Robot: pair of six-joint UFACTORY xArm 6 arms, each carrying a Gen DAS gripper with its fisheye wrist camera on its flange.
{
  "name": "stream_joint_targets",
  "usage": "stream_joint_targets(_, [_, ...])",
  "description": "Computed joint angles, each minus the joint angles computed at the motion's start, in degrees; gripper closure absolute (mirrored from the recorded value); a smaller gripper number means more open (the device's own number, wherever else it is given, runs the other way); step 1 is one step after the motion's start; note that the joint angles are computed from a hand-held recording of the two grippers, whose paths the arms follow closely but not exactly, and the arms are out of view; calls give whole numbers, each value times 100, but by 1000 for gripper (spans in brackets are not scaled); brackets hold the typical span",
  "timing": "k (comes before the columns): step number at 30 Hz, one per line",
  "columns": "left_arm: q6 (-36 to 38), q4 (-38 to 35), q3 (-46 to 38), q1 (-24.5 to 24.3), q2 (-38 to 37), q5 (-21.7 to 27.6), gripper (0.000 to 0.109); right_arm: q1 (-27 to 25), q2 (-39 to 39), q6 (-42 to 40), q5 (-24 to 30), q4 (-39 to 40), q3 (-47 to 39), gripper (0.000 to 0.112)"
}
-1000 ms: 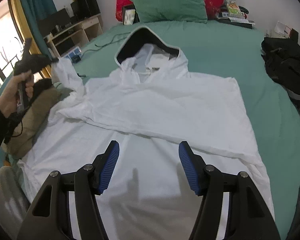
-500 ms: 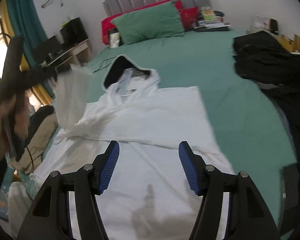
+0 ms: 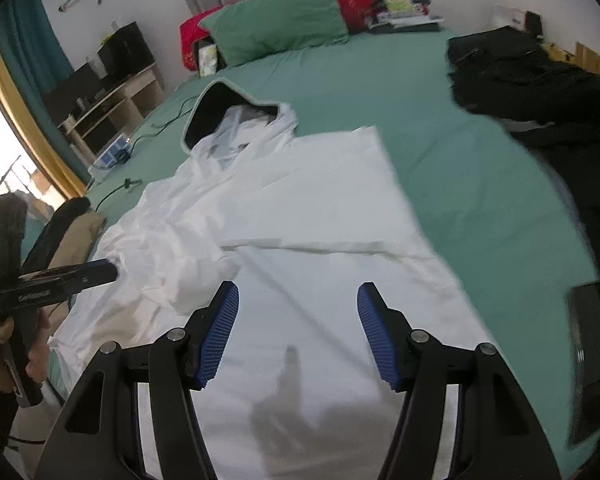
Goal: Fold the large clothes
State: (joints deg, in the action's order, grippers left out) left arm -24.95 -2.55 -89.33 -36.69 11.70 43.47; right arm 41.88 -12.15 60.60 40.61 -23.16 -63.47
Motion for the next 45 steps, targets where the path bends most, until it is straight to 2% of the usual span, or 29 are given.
stream_joint_targets(4, [-92, 428, 1080, 289, -848, -316, 53, 113, 606, -259, -139, 262, -488, 50])
stream_joint_targets(9, [-956, 1356, 2163, 757, -1748, -530, 53, 269, 1560, -762, -144, 655, -1444, 50])
stream_joint_targets(11, [-1032, 1586, 2360, 862, -1857, -588, 53, 355, 2012, -997, -68, 694, -1973, 50])
stream_joint_targets(17, [-792, 1543, 2219, 1118, -1621, -686, 53, 415, 3099, -1388, 447, 658, -3251, 51])
stream_joint_targets(18, [-858, 1638, 2253, 1115, -1655, -703, 53, 407, 3167, -1414, 492, 618, -3310, 54])
stream_joint_targets(20, [-1169, 2142, 2403, 1099, -1814, -595, 53, 347, 3186, -1561, 482, 661, -3218, 100])
stream_joint_targets(21, [-1318, 2355, 2441, 1093, -1851, -503, 53, 315, 3148, -1560, 549, 658, -3150, 106])
stream_joint_targets(23, [-1527, 2527, 2623, 1114, -1980, -400, 53, 259, 2921, -1392, 440, 510, -2845, 109])
stream_joint_targets(29, [-1925, 2700, 2882, 1151, -2126, -59, 53, 162, 1568, -562, 638, -370, -1505, 109])
stream_joint_targets(33, [-1969, 2853, 2791, 1073, -2068, 3, 53, 0, 857, -337, 670, -82, -686, 109])
stream_joint_targets(37, [-1752, 2837, 2548, 994, -1857, -292, 53, -30, 282, -211, 753, 380, 48, 108])
stream_joint_targets(39, [-1553, 2745, 2392, 913, -1700, -353, 53, -4, 170, -220, 819, 577, 193, 103])
stream_joint_targets(41, [-1311, 2543, 2298, 849, -1587, -372, 53, 37, 70, -168, 927, 636, 281, 79])
stream_joint_targets(43, [-1119, 2392, 2281, 798, -1542, -356, 53, 50, -55, -135, 878, 672, 392, 73])
stream_joint_targets(45, [-1064, 2385, 2337, 772, -1575, -234, 53, 57, -138, -86, 887, 635, 428, 73])
